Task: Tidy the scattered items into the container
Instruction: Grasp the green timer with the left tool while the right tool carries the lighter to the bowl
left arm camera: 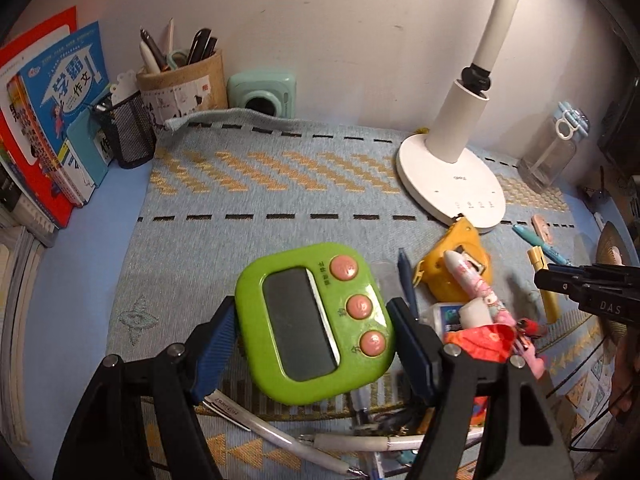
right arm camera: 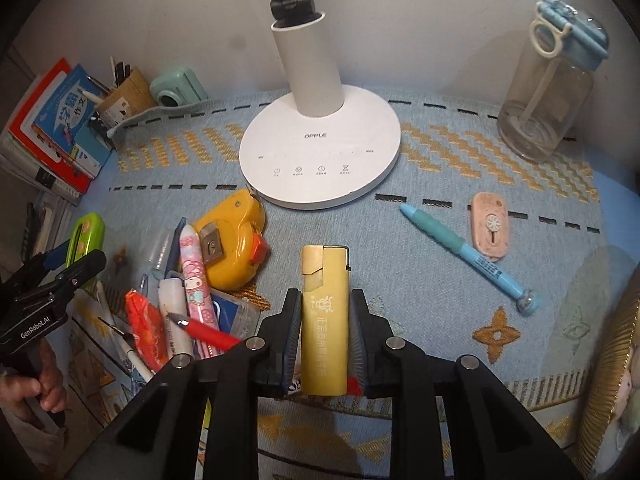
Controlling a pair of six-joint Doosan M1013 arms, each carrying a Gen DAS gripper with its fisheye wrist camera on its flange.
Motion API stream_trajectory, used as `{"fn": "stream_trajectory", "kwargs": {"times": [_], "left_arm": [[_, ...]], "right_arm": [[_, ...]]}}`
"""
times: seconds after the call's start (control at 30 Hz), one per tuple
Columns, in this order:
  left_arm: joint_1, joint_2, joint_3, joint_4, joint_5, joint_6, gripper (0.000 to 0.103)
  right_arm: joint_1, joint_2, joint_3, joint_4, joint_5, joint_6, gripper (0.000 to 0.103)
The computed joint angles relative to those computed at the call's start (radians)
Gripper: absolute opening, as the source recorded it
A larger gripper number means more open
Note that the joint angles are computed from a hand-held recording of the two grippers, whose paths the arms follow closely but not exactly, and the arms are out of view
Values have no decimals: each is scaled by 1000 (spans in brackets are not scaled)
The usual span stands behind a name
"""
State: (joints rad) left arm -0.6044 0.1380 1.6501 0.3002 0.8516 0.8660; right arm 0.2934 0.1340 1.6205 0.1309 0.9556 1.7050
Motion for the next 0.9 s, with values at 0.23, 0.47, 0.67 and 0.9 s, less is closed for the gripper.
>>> {"fn": "stream_trajectory", "kwargs": {"times": [0.23,0.47,0.67,0.9], "left_arm": [[-68,2,-69,10,12,22,71],[-149,54,-168,-29,11,85,71],[-217,134,-284,-87,19,163,71],[-289,240,-430,-168,47,270,71]], "right_arm": [[-61,-102,49,52,-33,-3,25],[-161,-201,113,77,-26,-27,25],[-278,-264,160,80,-9,-33,25],[-452,-309,207,118,25,-42,25]]}}
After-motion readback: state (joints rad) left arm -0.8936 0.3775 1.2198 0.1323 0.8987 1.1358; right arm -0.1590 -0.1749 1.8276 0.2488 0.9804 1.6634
